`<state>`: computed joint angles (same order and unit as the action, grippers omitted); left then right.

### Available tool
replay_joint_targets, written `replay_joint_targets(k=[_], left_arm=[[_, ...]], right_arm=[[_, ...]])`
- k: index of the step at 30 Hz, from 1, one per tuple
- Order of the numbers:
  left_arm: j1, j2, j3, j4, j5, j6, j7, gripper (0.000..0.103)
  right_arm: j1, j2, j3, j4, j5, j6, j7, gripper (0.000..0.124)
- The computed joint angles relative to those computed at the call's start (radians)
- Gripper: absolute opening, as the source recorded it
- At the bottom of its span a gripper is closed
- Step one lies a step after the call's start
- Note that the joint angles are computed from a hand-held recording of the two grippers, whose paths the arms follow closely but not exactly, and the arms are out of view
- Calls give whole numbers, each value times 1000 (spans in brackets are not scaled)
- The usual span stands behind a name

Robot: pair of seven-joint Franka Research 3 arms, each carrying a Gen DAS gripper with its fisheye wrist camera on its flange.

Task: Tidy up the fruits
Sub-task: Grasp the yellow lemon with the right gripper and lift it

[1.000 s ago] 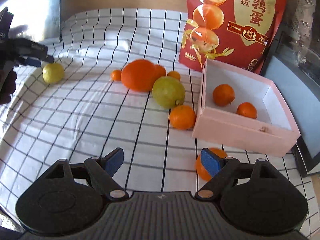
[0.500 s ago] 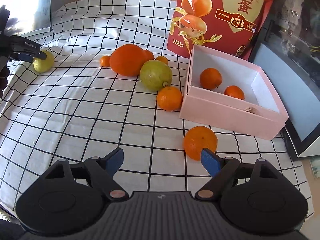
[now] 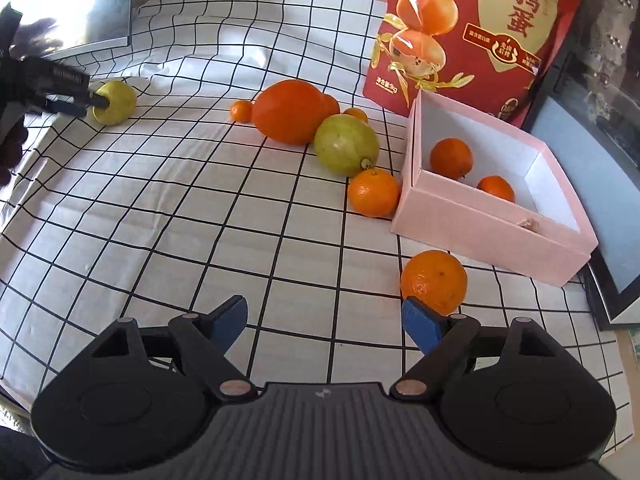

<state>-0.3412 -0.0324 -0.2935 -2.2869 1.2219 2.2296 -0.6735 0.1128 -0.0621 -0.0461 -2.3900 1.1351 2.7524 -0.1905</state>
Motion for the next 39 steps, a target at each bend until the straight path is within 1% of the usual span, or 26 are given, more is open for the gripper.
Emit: replay_joint_targets(k=[2,5,7,8,11,13,15,17,18,21,23,24,25,28,31,32,33,34,36,39], left_arm=[[2,-7,2,12,-19,-31,25,50],[9,-34,5,11,-110,-55,11,50],[5,-58,-5,0,-177,-81,-11,50],[3,-77,-10,-16,-207,-78,-35,50],[-4,-148,-36,-93,-229,-40,-144,50],[-16,-176,-61,-120,-261,-55,-167,50],[-31,-198,-82,-145,-297,-67,-187,50],[-45,-222,-99,-172,-322,-59,-223,50],[-53,-233,-111,-186,-330,-59,-243,50],[-76,-258,-128,-218,-371,-47,-273,50],[-90,-277,-134,-239,-404,-38,-276,50],[-95,-281,-141,-242,-421,-49,-275,50],[-100,-285,-148,-245,-434,-61,-279,50],[-106,-302,-161,-263,-447,-70,-318,50],[-104,-310,-162,-273,-441,-65,-338,50],[-103,-309,-162,-271,-440,-67,-336,50],[-101,-307,-161,-269,-435,-67,-332,50],[-97,-306,-160,-265,-424,-66,-329,50],[-85,-300,-156,-253,-393,-61,-322,50],[-67,-278,-151,-226,-341,-53,-309,50]], right_arm=[[-1,5,-1,11,-3,-14,10,85],[2,5,5,39,-35,-86,27,85],[21,1,17,67,12,-144,-32,85],[33,2,25,80,32,-171,-60,85],[78,22,61,126,47,-241,-113,85],[112,45,89,160,66,-276,-169,85],[150,78,122,197,75,-282,-225,85],[191,131,158,246,67,-244,-250,85],[208,161,173,273,52,-222,-238,85],[255,272,210,368,-43,-144,-129,85],[269,334,227,420,-113,-119,-62,85],[273,359,232,443,-152,-117,-23,85],[271,375,235,457,-190,-125,14,85],[268,416,233,508,-320,-185,151,85],[255,444,245,540,-382,-218,228,84],[246,446,252,543,-386,-229,236,83],[238,447,257,547,-393,-243,243,79],[232,446,260,549,-401,-260,250,72],[226,436,266,533,-402,-244,245,66],[208,405,263,499,-401,-254,231,65]])
